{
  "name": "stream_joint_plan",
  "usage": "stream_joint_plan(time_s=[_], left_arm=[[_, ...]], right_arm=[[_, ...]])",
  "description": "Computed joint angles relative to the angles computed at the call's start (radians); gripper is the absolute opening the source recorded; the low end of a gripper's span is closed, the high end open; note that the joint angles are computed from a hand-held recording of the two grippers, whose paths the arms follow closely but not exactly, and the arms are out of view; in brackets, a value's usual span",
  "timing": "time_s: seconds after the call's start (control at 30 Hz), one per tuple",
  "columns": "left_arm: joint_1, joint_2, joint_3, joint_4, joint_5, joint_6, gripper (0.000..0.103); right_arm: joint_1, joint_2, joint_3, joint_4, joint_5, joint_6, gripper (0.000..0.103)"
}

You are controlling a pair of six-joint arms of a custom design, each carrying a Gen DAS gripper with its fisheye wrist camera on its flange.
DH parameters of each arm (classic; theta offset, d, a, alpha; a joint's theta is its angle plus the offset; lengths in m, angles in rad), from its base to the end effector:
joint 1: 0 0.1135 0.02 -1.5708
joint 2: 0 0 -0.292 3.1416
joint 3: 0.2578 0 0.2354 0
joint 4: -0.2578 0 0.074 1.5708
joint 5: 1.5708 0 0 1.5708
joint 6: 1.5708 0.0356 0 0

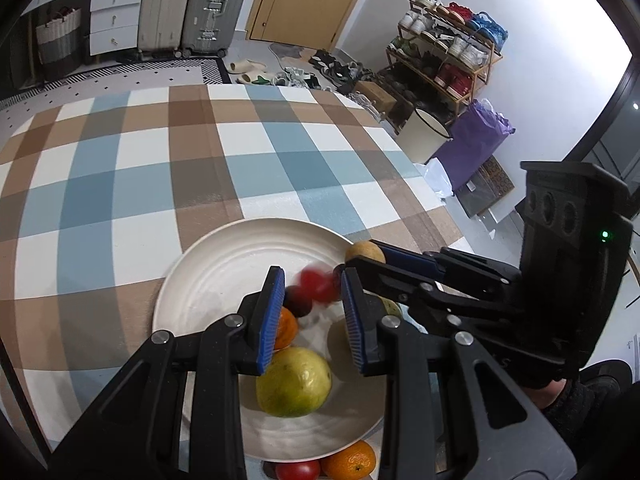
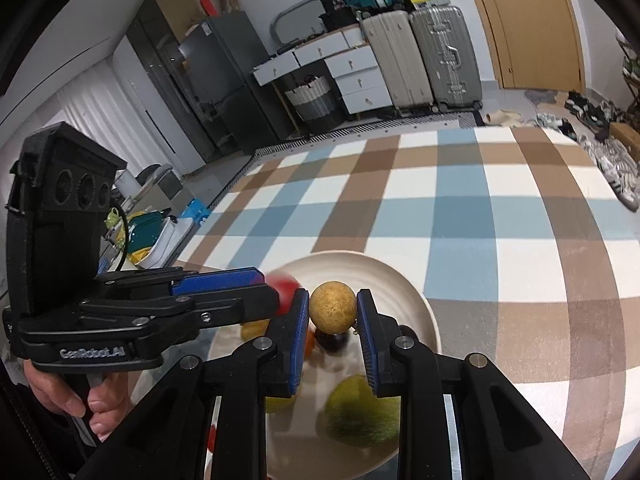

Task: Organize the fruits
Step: 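Carry the tomato and yellow fruit over the plate and release both, then withdraw both grippers and move the left gripper toward the last tomato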

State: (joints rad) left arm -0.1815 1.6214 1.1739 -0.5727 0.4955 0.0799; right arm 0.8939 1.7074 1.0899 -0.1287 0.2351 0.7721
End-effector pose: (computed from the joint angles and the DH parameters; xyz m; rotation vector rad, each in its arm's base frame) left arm 0.3127 -0.0746 0.2710 0.5107 2.4933 -0.6777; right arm 0.2319 0.2753 0.2462 -0.0219 2.3631 0.5763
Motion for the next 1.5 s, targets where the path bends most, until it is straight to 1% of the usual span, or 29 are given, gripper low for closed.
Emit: stream_joint_plan(time_s=[0.13, 0.27, 0.33, 0.37, 0.4, 0.47, 0.53, 0.7, 0.97, 1.03, 1.1, 1.23, 1.33, 1.37, 1.5], left_arm=[[-0.012, 0.024, -0.005, 0.01, -0.002, -0.007, 0.026], [-0.006, 0.03, -0.011, 0.018, 0.004, -0.019, 0.026], [-0.001, 0.021, -0.016, 0.021, 0.008, -0.023, 0.026], [-0.001, 0.015, -0.018, 0.019, 0.008, -0.021, 0.026], [-0.002, 0.005, -0.021, 0.018, 0.002, -0.02, 0.026], [-0.002, -0.014, -0.028, 0.015, 0.0, -0.02, 0.026], [0.0, -0.037, -0.032, 0.007, -0.001, -0.02, 0.026], [0.001, -0.116, -0.062, -0.017, -0.015, -0.017, 0.026], [0.018, -0.275, -0.126, -0.073, -0.029, -0.014, 0.026], [0.021, -0.317, -0.146, -0.086, -0.037, -0.015, 0.026], [0.025, -0.366, -0.172, -0.099, -0.046, -0.017, 0.026], [0.039, -0.454, -0.221, -0.13, -0.054, -0.014, 0.027], [0.06, -0.528, -0.266, -0.143, -0.061, -0.007, 0.031], [0.069, -0.556, -0.287, -0.135, -0.062, -0.004, 0.035], [0.103, -0.627, -0.338, -0.146, -0.078, 0.006, 0.039]], right_arm=[[-0.025, -0.002, -0.032, 0.029, -0.027, 0.015, 0.024], [-0.025, 0.008, -0.032, 0.025, -0.034, 0.013, 0.025], [-0.018, 0.006, -0.026, 0.011, -0.008, 0.021, 0.031], [-0.013, -0.002, -0.028, 0.011, 0.011, 0.022, 0.039], [-0.011, -0.01, -0.034, 0.02, 0.021, 0.023, 0.045], [-0.001, -0.035, -0.042, 0.026, 0.045, 0.024, 0.046], [0.012, -0.051, -0.035, 0.006, 0.071, 0.026, 0.046], [0.053, -0.1, -0.034, -0.035, 0.124, 0.047, 0.048], [0.153, -0.171, -0.021, -0.123, 0.242, 0.104, 0.052], [0.181, -0.181, -0.014, -0.142, 0.271, 0.114, 0.054], [0.215, -0.191, -0.009, -0.159, 0.305, 0.123, 0.061], [0.287, -0.199, 0.016, -0.204, 0.376, 0.149, 0.063], [0.337, -0.196, 0.034, -0.235, 0.421, 0.175, 0.066], [0.349, -0.195, 0.037, -0.242, 0.433, 0.182, 0.069], [0.41, -0.181, 0.06, -0.291, 0.483, 0.221, 0.075]])
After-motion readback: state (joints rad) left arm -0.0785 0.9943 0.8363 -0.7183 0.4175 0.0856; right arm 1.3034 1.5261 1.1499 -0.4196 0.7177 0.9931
